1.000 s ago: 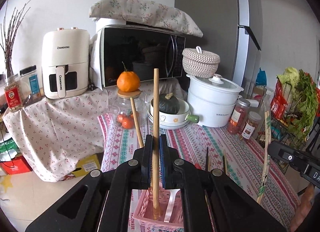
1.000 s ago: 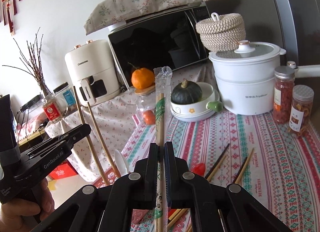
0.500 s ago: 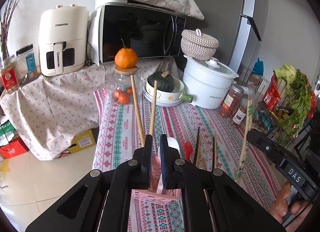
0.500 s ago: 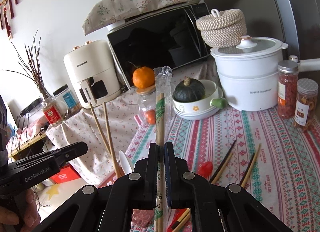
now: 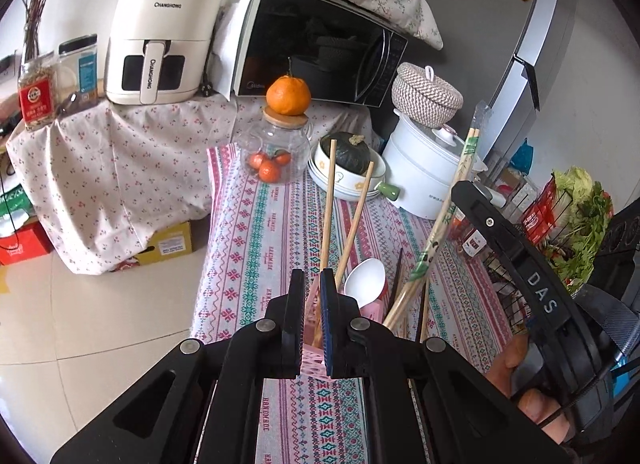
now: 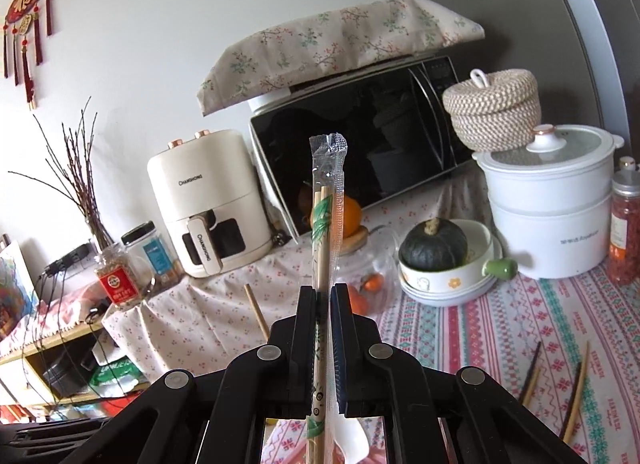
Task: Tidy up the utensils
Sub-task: 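Lower the wrapped chopsticks into the pink basket and open the right tool, then move the right tool back to the table and grasp a wooden chopstick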
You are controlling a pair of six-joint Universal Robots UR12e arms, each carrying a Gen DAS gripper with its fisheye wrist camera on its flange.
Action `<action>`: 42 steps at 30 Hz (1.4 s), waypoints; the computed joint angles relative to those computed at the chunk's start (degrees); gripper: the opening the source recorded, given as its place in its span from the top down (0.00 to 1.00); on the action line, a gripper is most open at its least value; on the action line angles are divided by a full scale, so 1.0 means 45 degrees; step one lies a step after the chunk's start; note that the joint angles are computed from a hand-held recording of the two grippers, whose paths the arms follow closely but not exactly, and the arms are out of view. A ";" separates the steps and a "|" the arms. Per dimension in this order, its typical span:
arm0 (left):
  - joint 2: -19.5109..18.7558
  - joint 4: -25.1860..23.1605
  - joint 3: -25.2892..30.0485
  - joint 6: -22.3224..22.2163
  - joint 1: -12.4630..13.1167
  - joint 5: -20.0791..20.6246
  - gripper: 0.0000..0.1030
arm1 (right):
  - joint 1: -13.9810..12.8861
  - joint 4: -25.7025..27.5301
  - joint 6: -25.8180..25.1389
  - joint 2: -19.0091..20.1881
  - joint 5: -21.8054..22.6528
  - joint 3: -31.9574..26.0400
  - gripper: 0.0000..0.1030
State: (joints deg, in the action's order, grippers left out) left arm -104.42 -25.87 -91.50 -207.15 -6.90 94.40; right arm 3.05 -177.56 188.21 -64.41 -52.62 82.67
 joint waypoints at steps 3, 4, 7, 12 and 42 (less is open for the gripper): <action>0.0003 -0.0063 -0.0006 -0.0041 0.0049 -0.0120 0.92 | 0.0243 -0.0261 -0.0225 0.0165 -0.0807 -0.0101 0.91; -0.0005 -0.0072 -0.0002 -0.0035 0.0061 -0.0180 0.92 | 0.0279 -0.0163 -0.0289 0.0209 -0.0893 -0.0129 0.91; -0.0031 -0.0105 0.0035 0.0047 0.0075 -0.0336 0.92 | 0.0341 0.0572 -0.1019 0.0237 -0.0899 -0.0115 0.91; -0.0037 -0.0164 0.0080 0.0203 0.0048 -0.0547 0.92 | -0.0003 0.2585 -0.1559 -0.0079 0.0035 0.0048 0.58; -0.1371 -0.4396 0.1654 0.0969 -0.1290 -0.0902 0.92 | -0.1280 1.5261 -0.4192 0.0729 -0.2912 -0.2769 0.57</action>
State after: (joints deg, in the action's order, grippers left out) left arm -110.59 -45.65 -84.06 -202.79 -12.71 90.34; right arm -2.71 -108.89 169.34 -61.13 -65.72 70.21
